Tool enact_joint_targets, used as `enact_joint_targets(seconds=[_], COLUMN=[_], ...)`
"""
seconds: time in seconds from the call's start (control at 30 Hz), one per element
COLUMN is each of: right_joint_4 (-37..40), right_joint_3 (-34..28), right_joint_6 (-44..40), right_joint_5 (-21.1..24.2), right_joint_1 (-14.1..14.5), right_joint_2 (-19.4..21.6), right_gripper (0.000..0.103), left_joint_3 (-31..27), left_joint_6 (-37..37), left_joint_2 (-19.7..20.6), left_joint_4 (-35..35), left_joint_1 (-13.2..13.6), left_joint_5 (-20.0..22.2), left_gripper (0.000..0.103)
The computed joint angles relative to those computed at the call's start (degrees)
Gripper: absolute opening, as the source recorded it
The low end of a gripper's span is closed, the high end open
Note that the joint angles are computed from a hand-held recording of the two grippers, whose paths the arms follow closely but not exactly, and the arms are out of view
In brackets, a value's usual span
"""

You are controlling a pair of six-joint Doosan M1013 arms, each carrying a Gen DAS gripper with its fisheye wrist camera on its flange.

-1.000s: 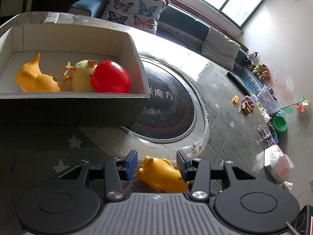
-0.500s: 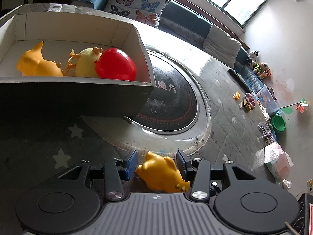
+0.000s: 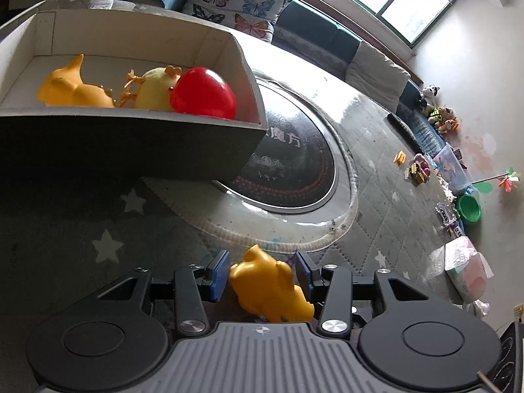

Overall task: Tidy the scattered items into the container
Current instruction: 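Close both tools on the yellow rubber duck, then lift the yellow duck with both tools and carry it over the box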

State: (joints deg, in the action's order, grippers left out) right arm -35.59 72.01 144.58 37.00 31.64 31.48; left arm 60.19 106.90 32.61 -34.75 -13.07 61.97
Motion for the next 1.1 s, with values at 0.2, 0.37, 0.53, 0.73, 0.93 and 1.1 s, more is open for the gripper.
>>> enact_joint_targets(seconds=[0.2,0.37,0.53,0.73,0.93,1.1], right_joint_4=[-0.74,-1.46,-2.53,-4.89,-7.85,-7.68], right_joint_3=[-0.04,-0.15,-0.76,-2.12,-5.39,-11.15], right_joint_6=[0.68,0.82,0.46,0.03,-0.53,-4.17], right_joint_5=[0.78,0.57,0.17,-0.67,-2.38,-3.58], right_joint_1=[0.19,0.35,0.46,0.87,1.15,0.82], right_joint_2=[-0.01,-0.05,0.09,0.20,1.32,4.37], right_gripper=[0.038,0.036,0.036,0.036,0.036,0.036], left_joint_3=[0.47,1.10,1.78,2.39,1.81,-1.44], left_joint_6=[0.19,1.23,2.56,4.00,6.10,5.45], left_joint_2=[-0.14,-0.53,-1.22,-2.48,-3.37,-2.23], left_joint_4=[-0.76,-2.17,-4.08,-6.90,-9.57,-9.75], left_joint_1=[0.23,0.62,1.31,2.45,3.81,4.87], left_joint_5=[-0.41,-1.05,-1.98,-3.86,-7.13,-9.03], left_gripper=[0.046,0.044,0.043,0.043,0.043,0.043])
